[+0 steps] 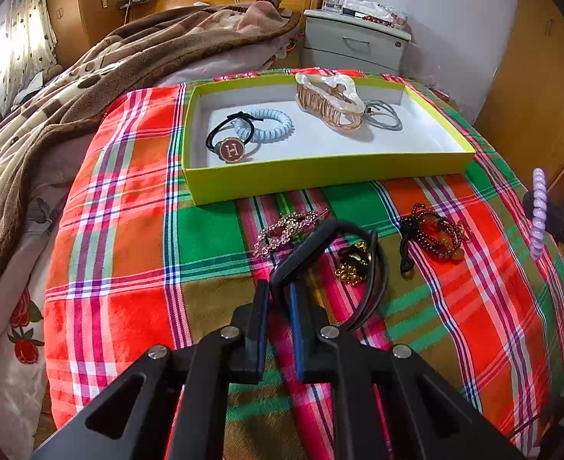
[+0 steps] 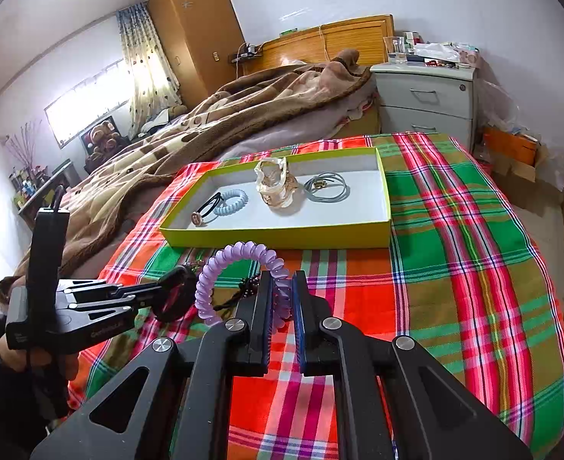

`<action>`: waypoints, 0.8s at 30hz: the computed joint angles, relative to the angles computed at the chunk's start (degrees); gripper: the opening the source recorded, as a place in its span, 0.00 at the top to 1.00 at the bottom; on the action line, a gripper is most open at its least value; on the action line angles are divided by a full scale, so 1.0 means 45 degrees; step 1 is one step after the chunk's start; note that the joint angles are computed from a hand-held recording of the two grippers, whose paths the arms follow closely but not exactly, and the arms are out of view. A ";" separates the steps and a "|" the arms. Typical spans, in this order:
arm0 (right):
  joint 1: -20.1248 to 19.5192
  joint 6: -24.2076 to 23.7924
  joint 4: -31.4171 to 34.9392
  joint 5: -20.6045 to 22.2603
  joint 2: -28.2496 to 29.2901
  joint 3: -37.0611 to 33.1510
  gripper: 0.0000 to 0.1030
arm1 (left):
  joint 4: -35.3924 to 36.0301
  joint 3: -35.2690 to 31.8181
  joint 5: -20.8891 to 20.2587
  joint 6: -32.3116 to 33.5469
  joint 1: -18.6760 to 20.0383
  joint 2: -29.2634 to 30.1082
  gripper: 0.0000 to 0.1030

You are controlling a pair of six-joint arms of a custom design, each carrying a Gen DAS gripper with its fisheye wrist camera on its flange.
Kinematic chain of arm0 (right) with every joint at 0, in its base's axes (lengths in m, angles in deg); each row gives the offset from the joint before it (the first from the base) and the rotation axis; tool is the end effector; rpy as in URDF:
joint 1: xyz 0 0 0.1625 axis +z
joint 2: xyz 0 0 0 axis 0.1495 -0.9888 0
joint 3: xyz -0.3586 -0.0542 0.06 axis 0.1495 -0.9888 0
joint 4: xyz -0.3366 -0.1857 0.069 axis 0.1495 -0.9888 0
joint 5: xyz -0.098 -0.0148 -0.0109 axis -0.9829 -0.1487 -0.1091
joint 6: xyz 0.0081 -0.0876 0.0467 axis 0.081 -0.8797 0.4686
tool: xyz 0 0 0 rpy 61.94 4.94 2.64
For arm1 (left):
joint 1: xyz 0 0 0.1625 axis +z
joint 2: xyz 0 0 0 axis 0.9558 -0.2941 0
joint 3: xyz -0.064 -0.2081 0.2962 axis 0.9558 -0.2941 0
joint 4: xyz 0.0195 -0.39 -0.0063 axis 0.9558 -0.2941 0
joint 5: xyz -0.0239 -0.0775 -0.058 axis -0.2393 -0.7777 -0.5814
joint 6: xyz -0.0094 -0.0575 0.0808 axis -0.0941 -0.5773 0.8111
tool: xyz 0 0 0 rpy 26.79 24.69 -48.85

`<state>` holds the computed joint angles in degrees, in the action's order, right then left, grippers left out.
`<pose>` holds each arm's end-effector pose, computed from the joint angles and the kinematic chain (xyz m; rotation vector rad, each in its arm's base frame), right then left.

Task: Organize jewelry
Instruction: 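Carry the black band and lavender tie into the yellow box with both tools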

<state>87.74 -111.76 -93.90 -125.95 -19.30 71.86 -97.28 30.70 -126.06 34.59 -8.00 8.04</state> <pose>0.2001 -0.7170 0.0712 0.9040 -2.6024 0.7987 -0.0893 -0.6831 0.1699 0.1985 2.3091 -0.7253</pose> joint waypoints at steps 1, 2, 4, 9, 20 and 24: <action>0.0003 0.0000 -0.0010 -0.0013 -0.0002 0.0005 0.91 | -0.0014 0.0051 -0.0032 -0.0009 -0.0003 -0.0049 0.89; 0.0004 -0.0014 -0.0032 -0.0016 -0.0005 0.0014 0.91 | -0.0065 0.0095 -0.0010 -0.0009 -0.0018 -0.0083 0.89; 0.0014 -0.0037 -0.0038 -0.0021 -0.0012 0.0030 0.91 | -0.0253 0.0228 -0.0020 0.0091 -0.0058 -0.0186 0.89; 0.0082 -0.0044 -0.0242 -0.0045 -0.0088 0.0207 0.91 | -0.0642 0.0535 -0.0153 0.0123 -0.0135 -0.0460 0.89; 0.0266 -0.0004 -0.0397 -0.0301 -0.0068 -0.0008 0.91 | -0.1135 0.0518 -0.0135 0.0590 -0.0402 -0.0640 0.89; 0.0333 0.0098 -0.0384 -0.0358 0.0000 -0.0220 0.91 | -0.1308 0.0389 -0.0347 0.0819 -0.0439 -0.0749 0.89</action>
